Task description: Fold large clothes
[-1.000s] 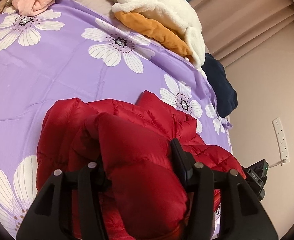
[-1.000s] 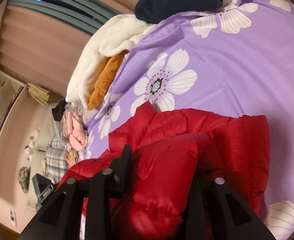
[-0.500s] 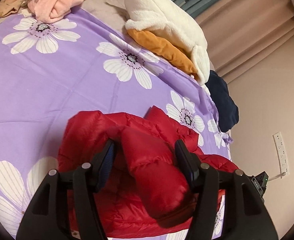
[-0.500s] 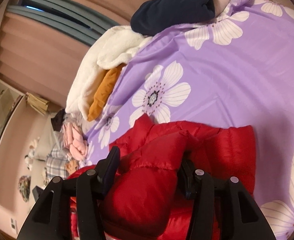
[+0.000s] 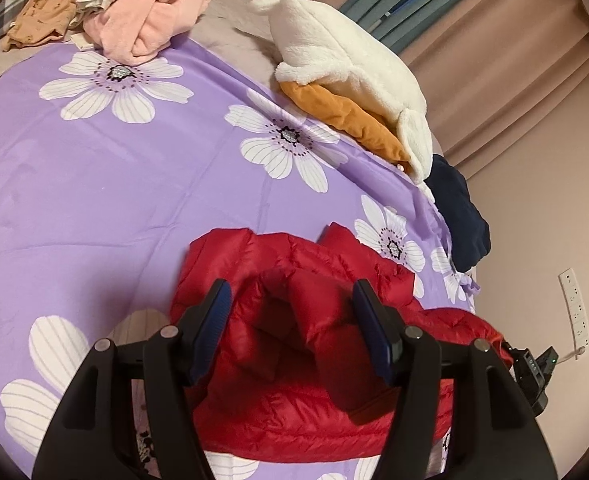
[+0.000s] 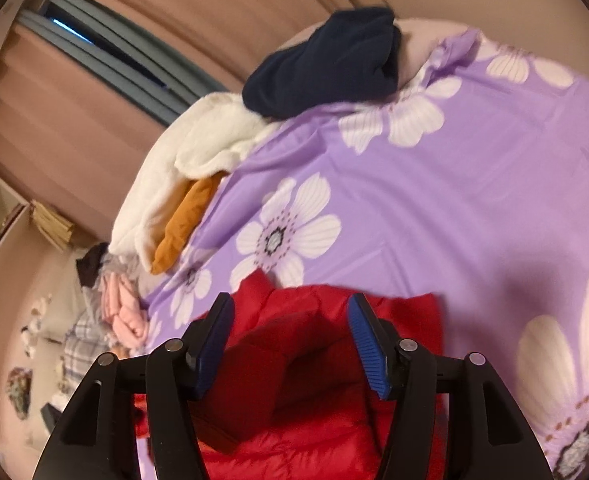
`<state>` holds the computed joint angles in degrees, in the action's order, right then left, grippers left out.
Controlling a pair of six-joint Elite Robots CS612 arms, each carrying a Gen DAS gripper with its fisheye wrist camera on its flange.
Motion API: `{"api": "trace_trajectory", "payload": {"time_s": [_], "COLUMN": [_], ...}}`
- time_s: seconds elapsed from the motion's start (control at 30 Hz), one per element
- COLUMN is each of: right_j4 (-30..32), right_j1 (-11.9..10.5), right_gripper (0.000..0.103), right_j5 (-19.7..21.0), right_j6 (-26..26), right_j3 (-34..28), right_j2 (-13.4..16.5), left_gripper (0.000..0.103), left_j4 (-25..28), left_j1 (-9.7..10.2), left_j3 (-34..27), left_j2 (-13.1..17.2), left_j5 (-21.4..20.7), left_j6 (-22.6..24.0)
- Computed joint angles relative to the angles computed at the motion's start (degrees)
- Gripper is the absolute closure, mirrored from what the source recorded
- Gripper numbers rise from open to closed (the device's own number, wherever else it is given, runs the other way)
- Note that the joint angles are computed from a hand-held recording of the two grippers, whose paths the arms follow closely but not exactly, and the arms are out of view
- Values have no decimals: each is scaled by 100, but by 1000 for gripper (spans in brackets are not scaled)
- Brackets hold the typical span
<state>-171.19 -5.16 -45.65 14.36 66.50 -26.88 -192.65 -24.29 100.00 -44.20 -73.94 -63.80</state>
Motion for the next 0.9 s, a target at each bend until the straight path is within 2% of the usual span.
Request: {"api": "trace_trajectory", "payload": {"time_s": [0.1,0.23,0.4,0.63,0.9], "right_j4": [-301,-644,-1227,-1860,-2201], "right_j1": [-1,1,33,-26,-75], "right_gripper": [44,44,44,44,44], "right_j5": [-182,-264,-590,-561,-565], "right_j6": [-20,-273,-557,-466,-424], "right_j3": [137,370,659,821,1005], "right_j2": [-77,-201,-347,-445,-538], "left_gripper": [40,40,40,40,40], "left_j4": [10,27,189,15,-144], "left_j1": [-63,-178,-243,-267,-346], "left_j3": [86,153,141,283,667], "left_j2": [-48,-90,-113,-208,-410], "left_j5": [131,294,410,666,1079], "left_j6": [24,157,306,205,-34]}}
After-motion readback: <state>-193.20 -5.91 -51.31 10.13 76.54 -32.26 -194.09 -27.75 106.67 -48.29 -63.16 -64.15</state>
